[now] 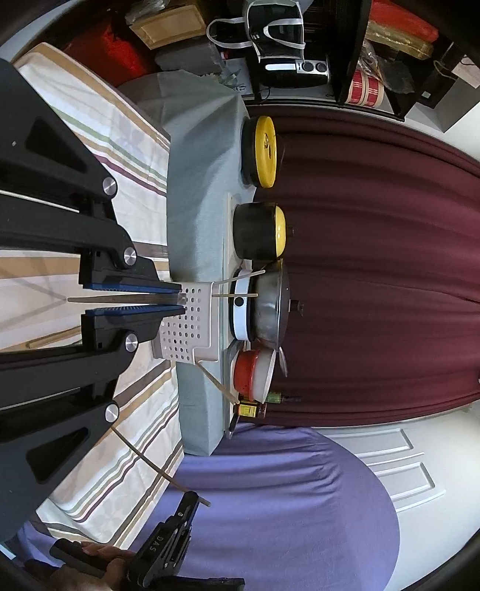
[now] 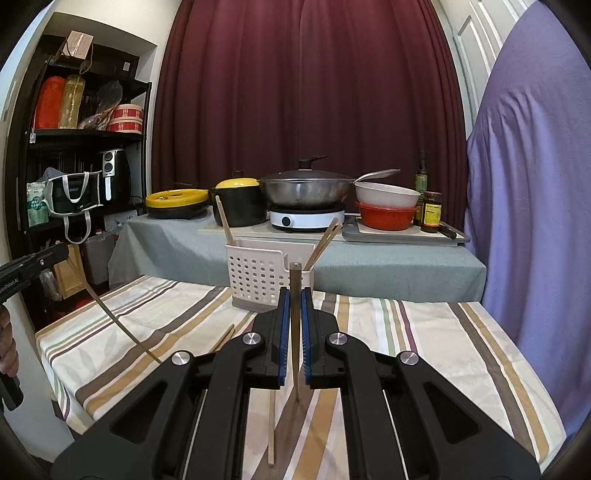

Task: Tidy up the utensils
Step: 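Lift the right gripper's chopstick over the white caddy while the left gripper carries its own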

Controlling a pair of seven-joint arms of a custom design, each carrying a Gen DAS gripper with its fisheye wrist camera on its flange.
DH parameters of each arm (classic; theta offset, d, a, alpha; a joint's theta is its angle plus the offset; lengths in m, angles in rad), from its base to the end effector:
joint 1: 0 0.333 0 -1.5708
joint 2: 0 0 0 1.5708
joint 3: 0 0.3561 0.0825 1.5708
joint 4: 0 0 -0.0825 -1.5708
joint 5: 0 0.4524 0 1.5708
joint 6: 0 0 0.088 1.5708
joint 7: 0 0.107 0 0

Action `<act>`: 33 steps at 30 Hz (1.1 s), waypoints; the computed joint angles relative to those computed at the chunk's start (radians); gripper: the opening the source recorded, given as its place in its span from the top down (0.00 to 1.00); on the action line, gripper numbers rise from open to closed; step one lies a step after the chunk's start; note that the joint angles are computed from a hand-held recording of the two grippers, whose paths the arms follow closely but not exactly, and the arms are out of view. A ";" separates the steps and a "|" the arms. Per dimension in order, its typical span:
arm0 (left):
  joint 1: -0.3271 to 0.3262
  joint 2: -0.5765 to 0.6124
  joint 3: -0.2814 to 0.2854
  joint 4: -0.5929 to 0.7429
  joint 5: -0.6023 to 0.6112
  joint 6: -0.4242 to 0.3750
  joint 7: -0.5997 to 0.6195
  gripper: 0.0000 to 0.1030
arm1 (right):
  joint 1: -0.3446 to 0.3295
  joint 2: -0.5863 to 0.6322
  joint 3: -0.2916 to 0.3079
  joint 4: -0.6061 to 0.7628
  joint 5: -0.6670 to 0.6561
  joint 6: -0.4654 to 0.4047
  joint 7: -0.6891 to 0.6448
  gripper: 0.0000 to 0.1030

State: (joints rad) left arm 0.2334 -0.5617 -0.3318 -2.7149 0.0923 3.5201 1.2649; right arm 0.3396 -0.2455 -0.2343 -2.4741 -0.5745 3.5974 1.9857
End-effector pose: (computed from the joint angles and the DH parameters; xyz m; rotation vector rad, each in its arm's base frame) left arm 0.4283 -0.0706 0.5465 -1.3951 1.3884 -1.1504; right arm 0.5037 0.1142 0.5361 -1.5679 1.0792 -0.8226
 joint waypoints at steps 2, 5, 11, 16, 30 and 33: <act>-0.016 0.012 0.018 0.015 0.009 -0.022 -0.005 0.93 | 0.001 0.006 0.003 0.007 0.004 -0.003 0.003 0.94; -0.001 0.024 0.008 0.029 0.007 -0.038 -0.011 0.93 | -0.003 0.018 0.010 0.023 0.009 -0.004 0.002 0.94; 0.010 0.042 0.007 0.057 0.015 -0.048 -0.023 0.93 | -0.016 0.042 0.026 0.059 0.007 -0.003 0.008 0.94; -0.006 0.073 0.033 0.103 0.035 -0.062 -0.033 0.93 | -0.020 0.077 0.023 0.121 -0.049 -0.003 0.071 0.94; 0.099 0.243 -0.088 0.318 -0.086 0.024 0.124 0.93 | -0.155 0.251 0.154 0.390 -0.133 0.064 0.177 0.94; 0.068 0.307 -0.065 0.389 -0.105 0.043 0.169 0.93 | -0.190 0.308 0.193 0.473 -0.141 0.071 0.190 0.94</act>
